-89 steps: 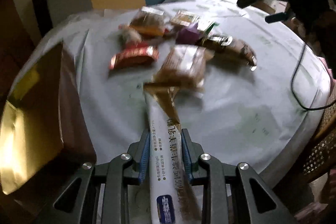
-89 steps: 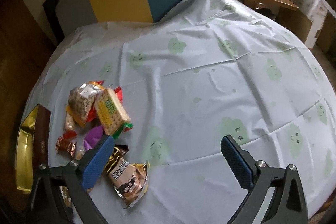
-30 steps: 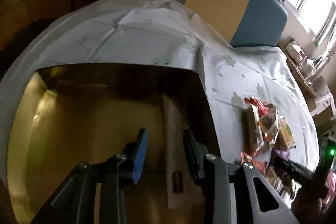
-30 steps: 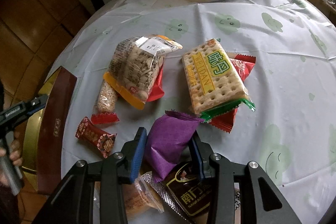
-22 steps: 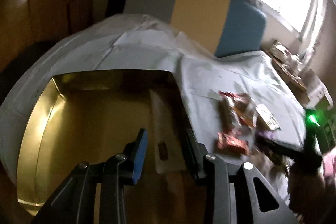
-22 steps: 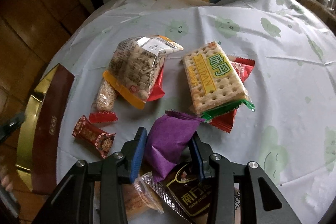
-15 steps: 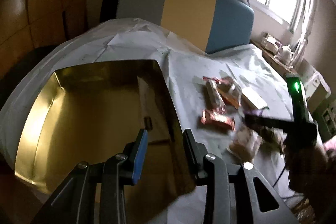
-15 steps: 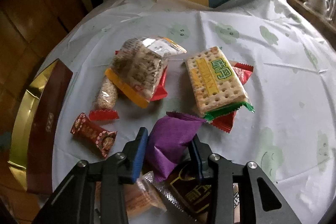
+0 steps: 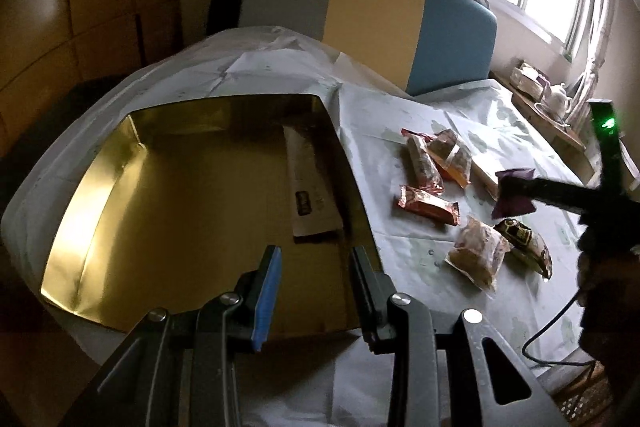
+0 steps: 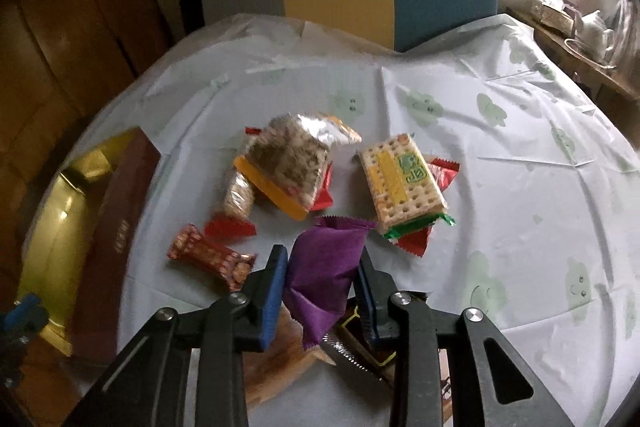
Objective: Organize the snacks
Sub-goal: 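Carry the purple packet to the gold tray and open the right gripper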
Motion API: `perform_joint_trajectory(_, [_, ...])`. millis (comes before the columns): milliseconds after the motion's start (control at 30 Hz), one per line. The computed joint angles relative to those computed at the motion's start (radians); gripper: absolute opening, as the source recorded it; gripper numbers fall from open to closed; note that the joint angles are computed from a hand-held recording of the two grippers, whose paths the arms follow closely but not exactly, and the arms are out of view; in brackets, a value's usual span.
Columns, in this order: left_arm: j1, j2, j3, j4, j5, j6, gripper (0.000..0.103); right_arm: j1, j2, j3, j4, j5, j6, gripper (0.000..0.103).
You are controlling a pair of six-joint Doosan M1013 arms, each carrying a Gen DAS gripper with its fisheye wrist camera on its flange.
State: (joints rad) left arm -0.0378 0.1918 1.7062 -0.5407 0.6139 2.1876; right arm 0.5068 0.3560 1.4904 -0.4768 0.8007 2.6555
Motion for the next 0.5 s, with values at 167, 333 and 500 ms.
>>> perform_joint_trajectory(167, [0.009,-0.006,0.006,0.02,-0.019,-0.031,0.035,0.004,-0.029,0.01,0.054,-0.116,-0.019,0.033])
perform_joint_trajectory(333, [0.029,-0.012,0.001,0.046,-0.066,-0.114,0.035,0.018,-0.015,-0.02,0.232,-0.207,-0.199,0.033])
perform_joint_trajectory(500, [0.056,-0.018,-0.002,0.09,-0.107,-0.199,0.035,0.044,0.033,-0.093,0.443,-0.239,-0.445,0.033])
